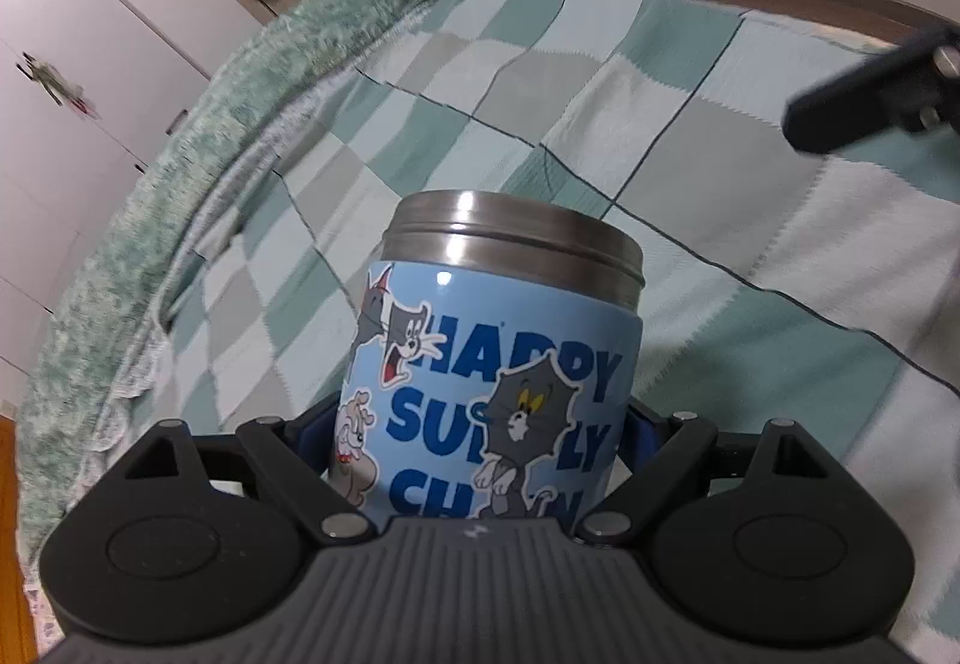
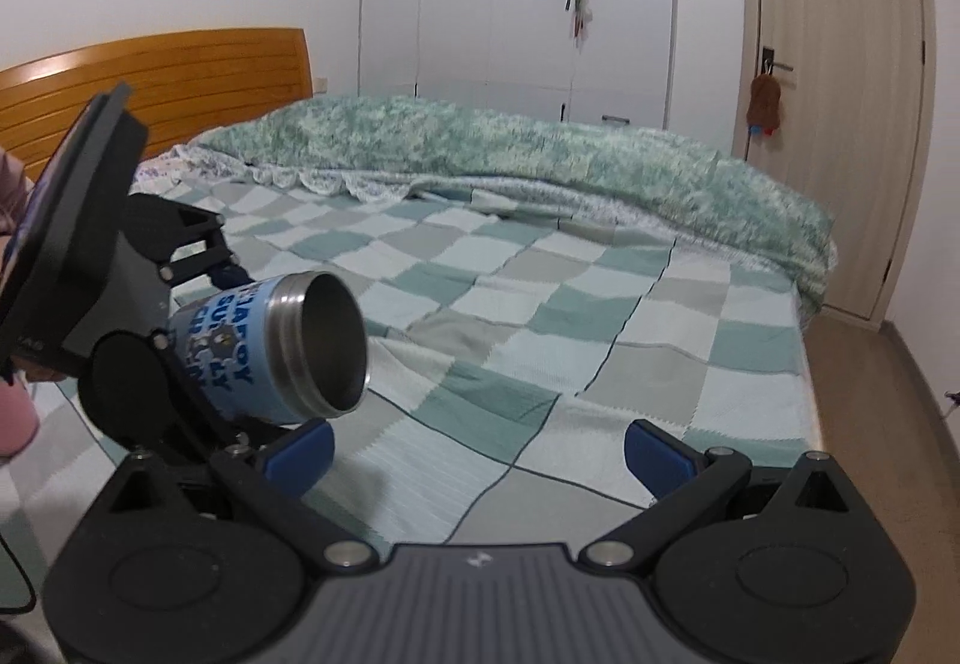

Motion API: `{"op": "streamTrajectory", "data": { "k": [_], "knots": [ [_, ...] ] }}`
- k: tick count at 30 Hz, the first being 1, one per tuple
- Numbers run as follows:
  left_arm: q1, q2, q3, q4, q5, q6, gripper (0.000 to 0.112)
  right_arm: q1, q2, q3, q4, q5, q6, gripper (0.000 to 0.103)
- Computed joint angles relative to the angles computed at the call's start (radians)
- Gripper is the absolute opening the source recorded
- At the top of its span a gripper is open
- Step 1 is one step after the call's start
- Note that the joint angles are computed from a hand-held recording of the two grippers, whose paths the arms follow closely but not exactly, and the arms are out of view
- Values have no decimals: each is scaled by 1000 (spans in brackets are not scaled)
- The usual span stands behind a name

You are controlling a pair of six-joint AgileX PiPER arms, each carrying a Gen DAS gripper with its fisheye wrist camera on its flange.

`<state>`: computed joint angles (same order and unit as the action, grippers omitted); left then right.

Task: Flip cup upright
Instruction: 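Lift the blue tumbler with the left tool and lower it back down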

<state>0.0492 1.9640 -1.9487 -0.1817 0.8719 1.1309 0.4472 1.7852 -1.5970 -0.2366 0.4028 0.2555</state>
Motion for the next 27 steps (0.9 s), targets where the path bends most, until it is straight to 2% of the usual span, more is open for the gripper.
{"op": "streamTrajectory", "data": {
  "k": [5,12,16,21,24,27],
  "knots": [
    [55,-167,162,-68,-33,75,89,95,-110,31,-211,73,208,103],
    [190,-400,405,-243,-11,292,89,314,-223,53,-487,224,485,103],
    [299,-510,526,-343,33,413,89,467,-243,51,-616,328,626,103],
    [481,-602,649,-464,134,607,89,652,-225,45,-740,438,785,103],
    [595,-644,736,-527,189,776,89,738,-197,39,-785,485,849,103],
    [666,-655,802,-559,199,905,89,818,-169,50,-830,519,946,103]
  ]
}}
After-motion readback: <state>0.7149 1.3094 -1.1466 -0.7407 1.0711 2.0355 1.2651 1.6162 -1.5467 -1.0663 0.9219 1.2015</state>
